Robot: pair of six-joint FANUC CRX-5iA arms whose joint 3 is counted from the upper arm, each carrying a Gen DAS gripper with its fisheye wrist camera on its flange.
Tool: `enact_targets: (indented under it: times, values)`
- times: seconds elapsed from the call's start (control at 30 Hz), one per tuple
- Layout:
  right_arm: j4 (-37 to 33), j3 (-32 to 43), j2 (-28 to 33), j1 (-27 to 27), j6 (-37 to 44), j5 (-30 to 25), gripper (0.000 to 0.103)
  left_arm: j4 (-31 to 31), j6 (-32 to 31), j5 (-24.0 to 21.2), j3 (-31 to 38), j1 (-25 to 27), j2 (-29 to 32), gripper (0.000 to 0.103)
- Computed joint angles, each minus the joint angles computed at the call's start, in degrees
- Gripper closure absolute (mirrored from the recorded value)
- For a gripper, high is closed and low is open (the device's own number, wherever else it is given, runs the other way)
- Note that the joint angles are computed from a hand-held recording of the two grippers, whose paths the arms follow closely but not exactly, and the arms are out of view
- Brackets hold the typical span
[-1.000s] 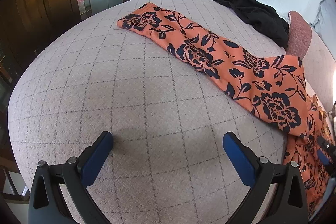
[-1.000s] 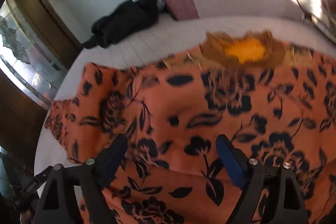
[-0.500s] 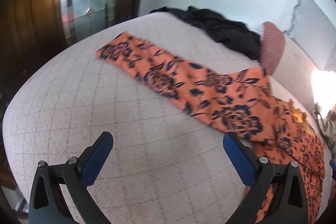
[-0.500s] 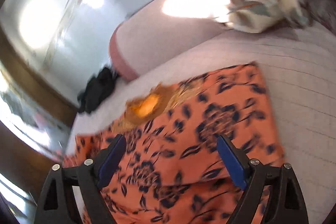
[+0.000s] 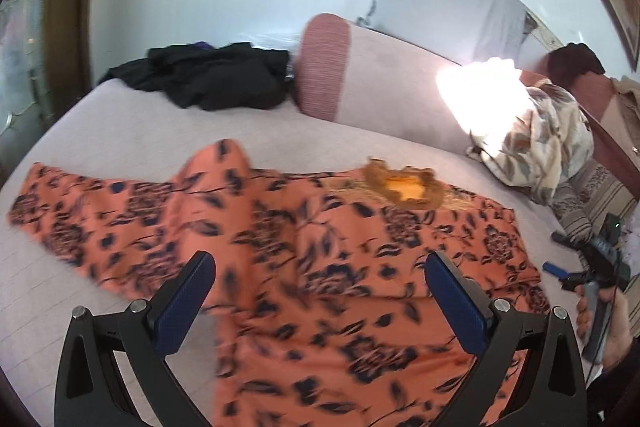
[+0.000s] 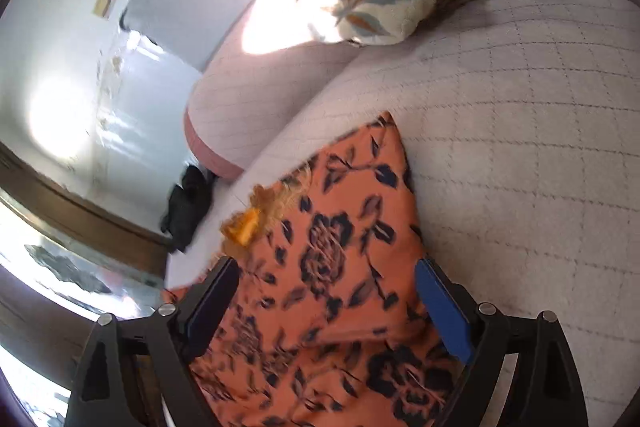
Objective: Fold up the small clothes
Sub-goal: 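Fold the held sleeve across the blouse body with the right tool, then release, then grasp the other sleeve cuff with the left tool and fold it across the body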
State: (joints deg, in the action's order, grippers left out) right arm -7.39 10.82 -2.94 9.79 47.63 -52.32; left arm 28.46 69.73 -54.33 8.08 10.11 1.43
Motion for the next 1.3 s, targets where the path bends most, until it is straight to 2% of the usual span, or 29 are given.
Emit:
enact_targets:
  times: [0.07,0.1,0.13,0.17,0.2,0.27,0.33,0.37,0.47,0.53,0.6,0.67,0.7,0.73,0.8,0.87,0.93,0.97,1.0,1.03,1.07,1.1,1.13,1.17,1.2,1.23,1.3]
  values:
    - [5.8,-0.3,0.9,1.4,-3.0,-2.6,0.012,-0.1,1.0,-0.2,2.1,-2.1,2.5,0.000]
    - [5.8,-0.3,1.2,0.8,-3.4,-3.4,0.013,-0.1,0.9,-0.7,3.4,-3.1,3.9,0.000]
    - [4.0,0.4,1.6,-0.5,-2.4,-4.9,0.023,-0.8,1.1,-1.2,4.5,-4.0,5.1,0.000]
    - [2.7,2.9,3.7,-1.0,-0.7,-7.7,0.050,-2.8,2.4,-1.8,6.1,-5.0,6.3,0.000]
    - [3.2,3.8,4.6,-0.7,0.8,-10.2,0.062,-4.5,3.2,-2.2,7.3,-5.8,7.5,0.000]
    - [6.3,5.7,6.5,1.0,2.9,-13.2,0.074,-7.9,4.5,-3.7,9.7,-7.3,9.8,0.000]
    - [7.9,8.3,7.9,2.3,6.2,-16.1,0.091,-10.9,6.2,-4.9,11.3,-8.2,11.5,0.000]
    - [10.3,8.7,8.2,3.2,6.7,-16.9,0.093,-11.2,6.1,-5.4,11.5,-8.3,12.0,0.000]
    - [15.1,7.8,8.8,4.1,6.3,-18.1,0.094,-10.6,4.8,-3.7,9.8,-8.0,11.2,0.000]
    - [14.4,6.9,8.5,3.7,6.8,-17.1,0.093,-11.3,4.8,-4.0,10.4,-8.1,11.6,0.000]
    - [11.8,7.4,8.1,2.7,6.6,-16.6,0.089,-13.0,5.6,-6.2,12.7,-8.3,13.5,0.000]
    - [11.1,7.1,7.2,1.9,4.9,-14.6,0.084,-16.0,8.5,-11.0,16.5,-8.6,16.4,0.000]
    - [12.2,6.6,6.9,1.9,3.3,-12.9,0.081,-16.3,8.7,-11.6,16.6,-8.5,16.7,0.000]
    - [13.0,6.6,6.9,1.8,2.4,-11.4,0.074,-16.7,7.8,-9.8,15.2,-8.7,15.8,0.000]
    - [9.3,8.9,8.4,0.0,3.4,-9.1,0.072,-18.2,7.3,-9.7,15.1,-9.3,15.4,0.000]
    - [0.0,13.1,11.0,-3.2,7.2,-7.4,0.072,-18.3,7.3,-9.7,15.0,-9.3,15.4,0.000]
    - [-6.7,17.9,14.7,-5.7,10.3,-8.7,0.072,-18.5,7.6,-9.3,14.8,-9.4,15.4,0.000]
    - [-8.2,21.3,17.6,-6.6,10.8,-12.5,0.070,-19.0,7.8,-9.3,15.0,-9.6,15.4,0.000]
    - [-6.8,22.4,19.1,-6.8,9.3,-14.1,0.072,-19.2,7.8,-9.2,15.0,-9.8,15.4,0.000]
    - [-7.8,21.6,18.9,-7.7,7.8,-12.8,0.077,-18.9,7.6,-9.3,15.0,-9.6,15.5,0.000]
    - [-7.1,20.1,18.0,-7.7,5.2,-10.9,0.076,-18.1,7.4,-9.3,14.9,-9.3,15.5,0.000]
    - [-3.4,19.1,17.2,-6.5,2.1,-10.4,0.072,-16.2,6.6,-9.0,14.5,-8.7,15.4,0.000]
    - [1.7,18.5,16.5,-4.4,0.0,-10.9,0.062,-13.8,5.8,-8.3,13.5,-7.9,14.8,0.000]
    - [4.2,17.7,15.4,-2.7,0.6,-10.7,0.040,-11.4,5.1,-7.4,12.2,-7.0,14.0,0.000]
    - [5.3,15.8,13.3,-1.1,2.2,-8.7,0.034,-9.0,4.0,-5.7,10.3,-6.0,12.4,0.000]
    - [6.0,13.6,11.1,0.5,3.1,-7.1,0.030,-7.0,2.6,-3.7,8.2,-5.0,10.5,0.000]
    - [6.8,9.8,7.2,4.1,4.4,-5.9,0.029,-1.6,0.3,-0.6,3.5,-1.7,6.2,0.000]
